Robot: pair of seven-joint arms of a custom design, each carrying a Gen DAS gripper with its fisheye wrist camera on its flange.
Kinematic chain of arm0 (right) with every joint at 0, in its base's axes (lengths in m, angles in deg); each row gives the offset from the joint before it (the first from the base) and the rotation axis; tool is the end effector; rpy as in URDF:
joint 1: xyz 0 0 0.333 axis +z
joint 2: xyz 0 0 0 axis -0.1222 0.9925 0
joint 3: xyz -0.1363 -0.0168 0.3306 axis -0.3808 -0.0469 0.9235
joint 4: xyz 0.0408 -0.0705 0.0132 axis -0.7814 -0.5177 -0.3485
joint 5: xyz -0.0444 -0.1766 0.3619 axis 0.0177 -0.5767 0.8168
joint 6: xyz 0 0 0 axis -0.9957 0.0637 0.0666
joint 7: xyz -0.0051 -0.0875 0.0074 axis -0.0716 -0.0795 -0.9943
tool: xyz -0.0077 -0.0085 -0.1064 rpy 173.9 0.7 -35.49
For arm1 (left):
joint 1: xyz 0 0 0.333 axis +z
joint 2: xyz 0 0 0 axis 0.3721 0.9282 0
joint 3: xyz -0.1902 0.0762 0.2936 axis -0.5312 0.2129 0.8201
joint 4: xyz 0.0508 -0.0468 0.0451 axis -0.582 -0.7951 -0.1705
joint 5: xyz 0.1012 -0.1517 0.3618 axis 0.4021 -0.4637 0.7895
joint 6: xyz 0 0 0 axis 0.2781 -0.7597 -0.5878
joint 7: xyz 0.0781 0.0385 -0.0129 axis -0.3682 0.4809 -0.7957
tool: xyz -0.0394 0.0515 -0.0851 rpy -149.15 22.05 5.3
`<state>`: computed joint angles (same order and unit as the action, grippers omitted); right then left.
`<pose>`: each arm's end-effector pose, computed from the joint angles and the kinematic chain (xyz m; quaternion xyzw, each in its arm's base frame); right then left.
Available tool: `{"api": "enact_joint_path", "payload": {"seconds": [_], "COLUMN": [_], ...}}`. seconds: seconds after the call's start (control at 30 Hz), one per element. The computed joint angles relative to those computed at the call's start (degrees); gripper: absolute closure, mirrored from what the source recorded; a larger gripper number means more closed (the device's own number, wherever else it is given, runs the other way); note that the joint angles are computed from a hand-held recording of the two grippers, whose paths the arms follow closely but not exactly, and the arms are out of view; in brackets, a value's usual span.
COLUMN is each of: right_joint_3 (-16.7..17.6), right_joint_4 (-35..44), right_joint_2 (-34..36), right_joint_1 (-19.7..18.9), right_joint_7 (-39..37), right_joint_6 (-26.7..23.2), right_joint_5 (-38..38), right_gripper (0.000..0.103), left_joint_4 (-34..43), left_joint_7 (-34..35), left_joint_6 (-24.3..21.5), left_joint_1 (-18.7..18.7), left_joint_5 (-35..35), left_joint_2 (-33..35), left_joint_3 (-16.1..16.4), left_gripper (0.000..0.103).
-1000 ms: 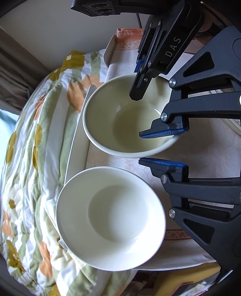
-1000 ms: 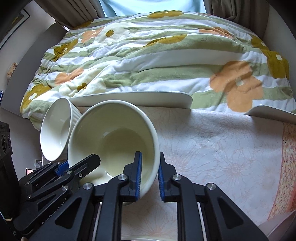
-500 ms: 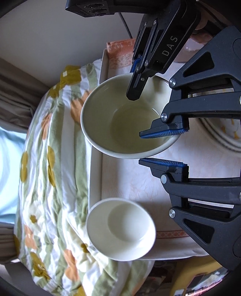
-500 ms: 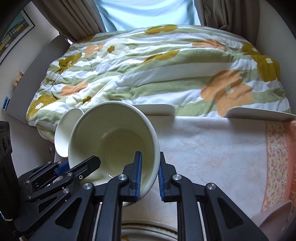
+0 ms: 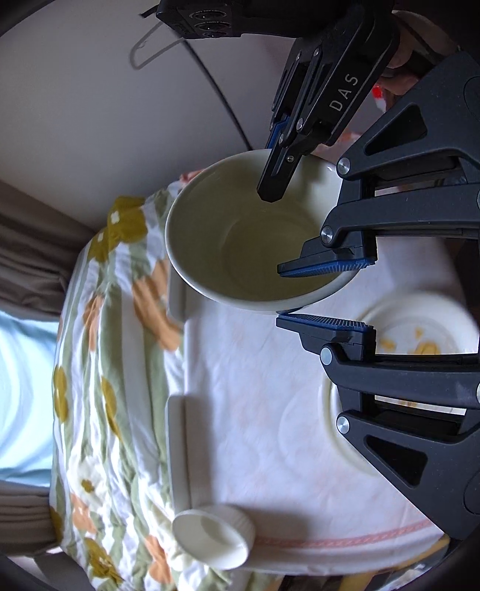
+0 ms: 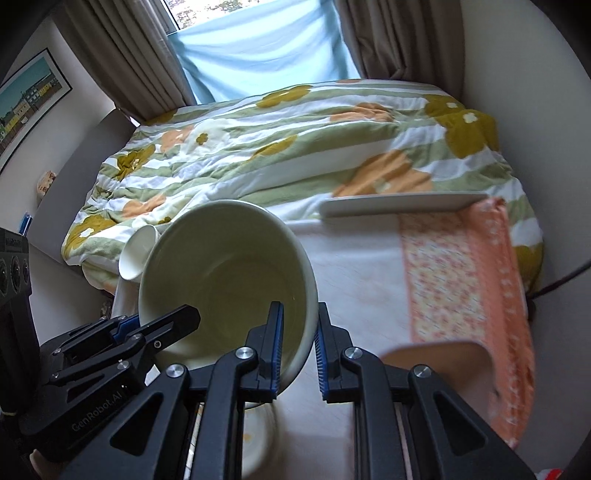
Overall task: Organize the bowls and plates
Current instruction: 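Carry the cream bowl with both grippers and lower it into the pink dish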
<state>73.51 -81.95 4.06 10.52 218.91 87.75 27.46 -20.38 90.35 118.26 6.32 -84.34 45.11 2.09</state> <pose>0.4460 0.2167 0.6319 -0.4253 0.8672 -0.1388 0.2186 0.5707 -0.3468 0.6145 0.3669 -0.8828 0.2850 0.0691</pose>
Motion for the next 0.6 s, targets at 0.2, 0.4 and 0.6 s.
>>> {"api": "enact_joint_path", "payload": {"seconds": [0.2,0.4,0.6], "right_joint_3": [-0.36,-1.03,-1.2], "right_joint_4": [-9.58,-16.89,-22.38], "right_joint_2": [-10.8,-17.46,-19.45], "right_joint_1": [0.84,1.4,1.56], "right_joint_7": [0.09,-0.32,0.91], "right_joint_6": [-2.39,-2.91,-0.43], "right_joint_5": [3.42,6.85,9.65], "right_gripper": [0.088,0.088,0.088], "left_joint_4": [-9.23,-12.91,-13.99], "left_joint_7": [-2.97,-5.85,-5.86], "left_joint_6": [1.19,1.45,1.77], "left_joint_1": [-3.04,-6.05,-7.99], "left_joint_5": [-0.56,2.24,7.1], "left_joint_2": [-6.37,-7.47,-5.83], "left_joint_3": [-1.56,-2.56,-3.04], "left_gripper": [0.085,0.085,0.085]}}
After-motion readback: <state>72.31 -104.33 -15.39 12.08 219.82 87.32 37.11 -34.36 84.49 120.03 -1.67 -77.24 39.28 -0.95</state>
